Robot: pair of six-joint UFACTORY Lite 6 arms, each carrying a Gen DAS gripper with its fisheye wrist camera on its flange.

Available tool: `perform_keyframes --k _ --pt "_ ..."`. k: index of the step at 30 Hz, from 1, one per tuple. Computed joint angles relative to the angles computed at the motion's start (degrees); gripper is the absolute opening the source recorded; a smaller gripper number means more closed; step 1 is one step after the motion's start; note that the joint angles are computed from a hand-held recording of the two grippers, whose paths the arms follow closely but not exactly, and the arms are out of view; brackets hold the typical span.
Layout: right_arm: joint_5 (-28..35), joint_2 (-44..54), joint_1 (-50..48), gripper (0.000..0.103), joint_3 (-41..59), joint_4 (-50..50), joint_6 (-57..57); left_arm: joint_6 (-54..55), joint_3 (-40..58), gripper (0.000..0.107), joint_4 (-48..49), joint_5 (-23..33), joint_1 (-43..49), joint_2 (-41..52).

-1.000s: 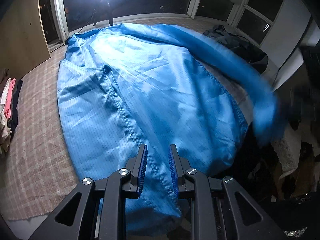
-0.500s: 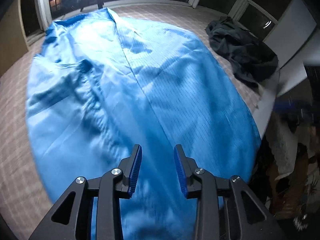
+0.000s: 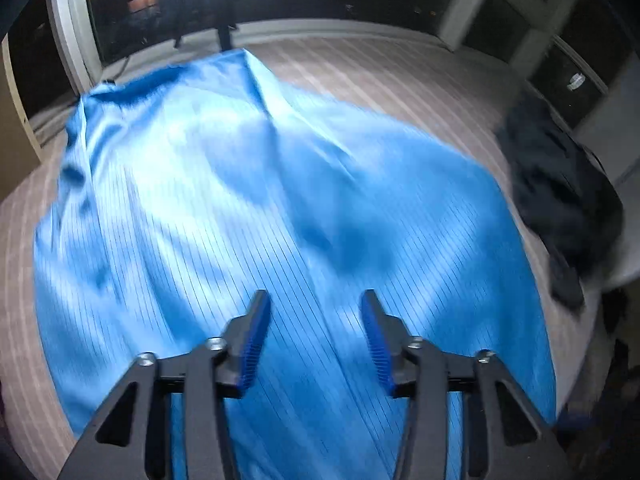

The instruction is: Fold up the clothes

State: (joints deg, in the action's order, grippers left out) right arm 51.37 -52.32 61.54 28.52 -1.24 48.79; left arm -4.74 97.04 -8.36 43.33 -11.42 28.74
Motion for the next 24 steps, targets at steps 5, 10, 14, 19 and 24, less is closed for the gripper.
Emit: perform_keyframes --k 5,10,14,19,24 --pt "-9.66 18.01 9.55 0.048 8.28 -9.73 6.34 -0.6 29.98 0.049 -3.5 9.39 3.77 22.7" --pt "-16.65 33.02 8.72 0.048 14.02 -7.65 -1.09 -0.11 42.72 0.003 -5.2 11.92 4.54 31.37" --pt "-15.95 34.69 8.84 0.049 13.27 -5.36 -4.79 4.61 23.62 0.0 -9.53 3.95 6.1 19.33" --pt "-13.56 32.2 9.74 0.049 11.0 -2.49 -8.19 6.77 4.03 0.0 -10.57 -3.88 8.19 4.89" --pt "-2.18 13.43 13.62 0.049 2.92 -6.26 5.19 6.82 3.97 0.001 -7.05 -2.6 7.92 5.43"
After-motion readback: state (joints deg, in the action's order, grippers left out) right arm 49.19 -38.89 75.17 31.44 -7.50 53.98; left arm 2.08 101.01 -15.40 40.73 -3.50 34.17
